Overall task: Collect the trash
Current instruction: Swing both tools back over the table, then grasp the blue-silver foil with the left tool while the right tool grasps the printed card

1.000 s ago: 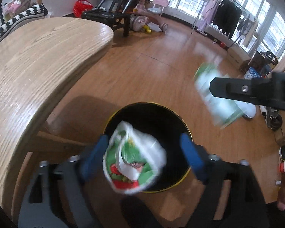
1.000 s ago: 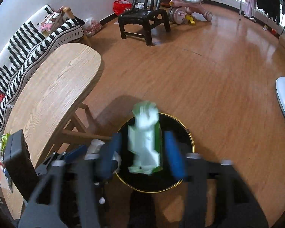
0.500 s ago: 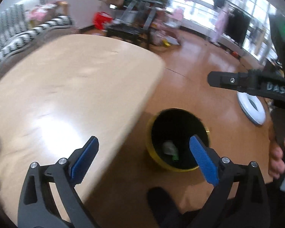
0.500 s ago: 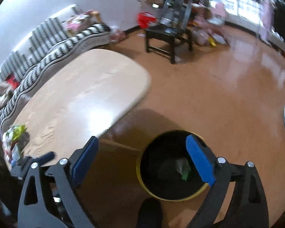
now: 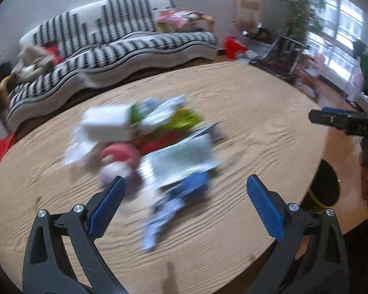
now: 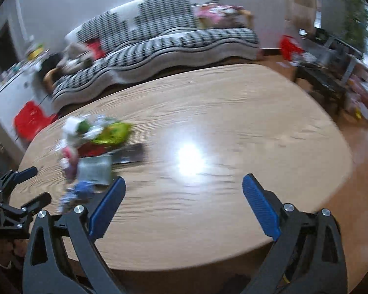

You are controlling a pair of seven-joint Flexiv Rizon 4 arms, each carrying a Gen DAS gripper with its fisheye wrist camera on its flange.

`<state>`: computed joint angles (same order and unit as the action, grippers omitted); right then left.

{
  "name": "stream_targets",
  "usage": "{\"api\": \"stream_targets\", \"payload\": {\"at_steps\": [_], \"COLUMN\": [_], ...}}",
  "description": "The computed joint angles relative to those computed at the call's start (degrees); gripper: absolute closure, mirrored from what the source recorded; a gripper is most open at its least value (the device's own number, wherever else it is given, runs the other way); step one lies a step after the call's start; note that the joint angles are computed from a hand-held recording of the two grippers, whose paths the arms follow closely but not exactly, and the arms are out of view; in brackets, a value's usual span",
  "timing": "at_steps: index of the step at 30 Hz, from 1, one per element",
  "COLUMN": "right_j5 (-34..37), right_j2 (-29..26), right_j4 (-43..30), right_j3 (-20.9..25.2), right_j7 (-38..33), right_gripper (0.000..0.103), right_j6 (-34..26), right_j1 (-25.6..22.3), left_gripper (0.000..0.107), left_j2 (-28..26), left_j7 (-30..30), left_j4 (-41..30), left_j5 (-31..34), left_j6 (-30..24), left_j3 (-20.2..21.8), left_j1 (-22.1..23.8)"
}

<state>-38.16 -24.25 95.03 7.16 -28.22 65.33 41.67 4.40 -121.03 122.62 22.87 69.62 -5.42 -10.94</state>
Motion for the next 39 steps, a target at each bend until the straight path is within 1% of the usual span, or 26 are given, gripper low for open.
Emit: {"api": "stream_targets", "payload": {"at_steps": [1,2,4,5,6,9,11,14,16,19,23,27,29,31,32,34,35,36,37,38,39], "right_j5": [0.7,1.2,1.7,2.6,3.2,5.6,6.9,8.8,10.0,12.0,16.0,19.7,21.0,22.3,23.3,25.4,26.6,27.6,28.6,29.7,30.9], "right_j2": [-1.7,-3.2,-5.0,-6.3,-6.7,-9.2,-10.0,-11.4,-12.0,-13.5,-16.6,-20.0,-21.4,-22.8,-23.3,-24.3,-24.7,-25.0,-25.1,-25.4,-25.6], "right_j4": [-2.4,-4.7,-6.9,-8.9,-9.2,-12.7,-13.9,-15.7,-16.1,-17.8,-21.7,-26.3,-28.3,-30.3,-31.2,-32.7,-33.4,-33.9,-34.3,-34.8,-35.3], "right_j3": [0.9,1.4,1.6,2.1,2.1,2.5,2.3,2.2,2.3,2.9,4.7,6.0,5.9,6.2,6.5,7.2,7.8,8.1,8.5,9.0,9.5], "right_j7": [-1.7,-3.1,-4.3,-5.9,-6.6,-9.7,-10.9,-12.6,-13.7,-16.1,-20.4,-25.0,-26.7,-28.4,-29.2,-30.5,-31.2,-31.9,-32.6,-33.4,-34.1], "right_gripper": [0.010,0.010,0.010,0.010,0.010,0.010,0.010,0.010,0.010,0.010,0.010,0.013,0.014,0.016,0.018,0.020,0.022,0.026,0.029,0.034,0.042], "right_j6": [-0.7,-1.6,-2.2,-2.8,-2.4,-3.5,-4.0,-4.8,-4.6,-5.2,-6.7,-8.8,-10.1,-11.1,-11.4,-11.5,-11.6,-11.7,-11.7,-11.7,-11.9], "right_j1": [0.4,1.1,2.7,3.2,3.7,4.8,5.3,5.7,5.7,5.4,4.7,4.6,4.9,5.1,5.0,4.7,4.5,4.3,4.1,3.9,3.7], "left_gripper": [0.011,0.011,0.011,0.011,0.011,0.011,0.011,0.011,0.011,0.011,0.011,0.011,0.012,0.012,0.014,0.017,0.023,0.030,0.033,0.041,0.048], "left_j2": [1.3,2.3,4.0,4.6,4.9,4.9,4.5,2.7,1.0,-1.6,-5.2,-8.1,-8.9,-9.8,-10.2,-10.5,-10.5,-10.6,-10.6,-10.5,-10.4], "left_j7": [1.3,1.8,3.1,5.0,5.7,10.2,10.5,11.7,13.9,15.0,14.7,12.6,13.2,12.3,12.1,12.1,11.0,10.2,9.5,9.4,9.8], "left_j4": [1.9,3.0,5.6,7.1,8.0,10.1,10.0,9.6,9.6,8.7,7.3,5.2,4.9,4.1,3.8,4.1,3.6,3.2,3.1,3.1,3.1], "left_j5": [-0.9,-1.1,-1.7,-3.2,-3.8,-6.9,-6.7,-7.6,-9.5,-9.6,-8.7,-7.2,-7.8,-6.5,-6.3,-7.0,-6.0,-5.5,-5.2,-5.3,-5.7], "left_j6": [0.2,-0.1,0.3,1.0,1.6,3.5,3.6,4.5,5.7,6.8,8.8,7.6,7.8,7.2,6.9,8.0,7.7,7.5,7.4,7.4,7.3], "left_j3": [1.2,1.7,2.1,2.8,2.6,2.8,1.8,1.0,1.2,1.0,1.5,2.8,3.3,4.1,4.4,4.8,5.3,5.6,5.8,5.8,5.6], "left_j1": [0.2,0.6,1.4,1.5,1.8,2.2,2.9,2.9,2.1,1.6,0.4,-0.9,-1.3,-2.0,-2.2,-2.3,-2.7,-2.9,-3.1,-3.1,-3.1]}}
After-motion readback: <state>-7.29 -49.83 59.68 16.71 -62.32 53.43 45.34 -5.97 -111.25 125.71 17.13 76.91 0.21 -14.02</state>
